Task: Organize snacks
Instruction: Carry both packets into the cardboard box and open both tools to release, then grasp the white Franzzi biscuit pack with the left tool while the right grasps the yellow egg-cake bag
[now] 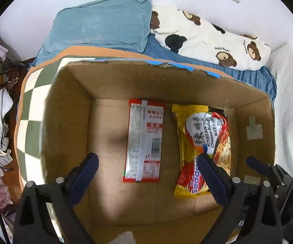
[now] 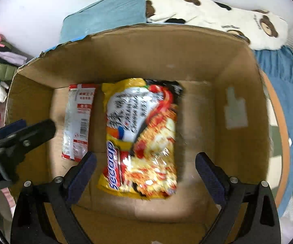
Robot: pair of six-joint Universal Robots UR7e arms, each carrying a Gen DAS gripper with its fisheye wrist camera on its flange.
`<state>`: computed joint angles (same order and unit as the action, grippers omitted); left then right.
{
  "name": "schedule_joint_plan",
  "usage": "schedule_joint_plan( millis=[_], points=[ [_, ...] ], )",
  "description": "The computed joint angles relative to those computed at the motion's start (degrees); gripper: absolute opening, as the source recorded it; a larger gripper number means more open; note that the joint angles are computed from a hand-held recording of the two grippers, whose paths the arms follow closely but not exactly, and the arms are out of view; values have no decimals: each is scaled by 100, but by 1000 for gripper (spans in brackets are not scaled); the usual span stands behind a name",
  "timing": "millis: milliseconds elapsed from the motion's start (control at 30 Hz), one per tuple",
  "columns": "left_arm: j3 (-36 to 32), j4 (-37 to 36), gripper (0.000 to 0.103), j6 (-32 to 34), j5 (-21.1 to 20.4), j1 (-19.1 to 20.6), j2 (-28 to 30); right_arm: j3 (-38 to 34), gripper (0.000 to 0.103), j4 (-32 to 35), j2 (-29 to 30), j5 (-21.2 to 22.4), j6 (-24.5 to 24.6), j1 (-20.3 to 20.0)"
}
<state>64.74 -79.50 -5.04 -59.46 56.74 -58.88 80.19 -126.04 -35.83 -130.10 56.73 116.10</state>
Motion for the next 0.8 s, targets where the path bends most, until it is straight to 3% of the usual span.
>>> schedule_joint_plan(
  millis=[267, 800],
  points=[
    [452, 7, 99, -15, 62, -134, -550, 431, 99, 311, -244, -81, 659, 473],
    [900, 370, 99, -53, -182, -568, -1732, 171, 99, 1192, -279, -355, 1565, 1437]
  ],
)
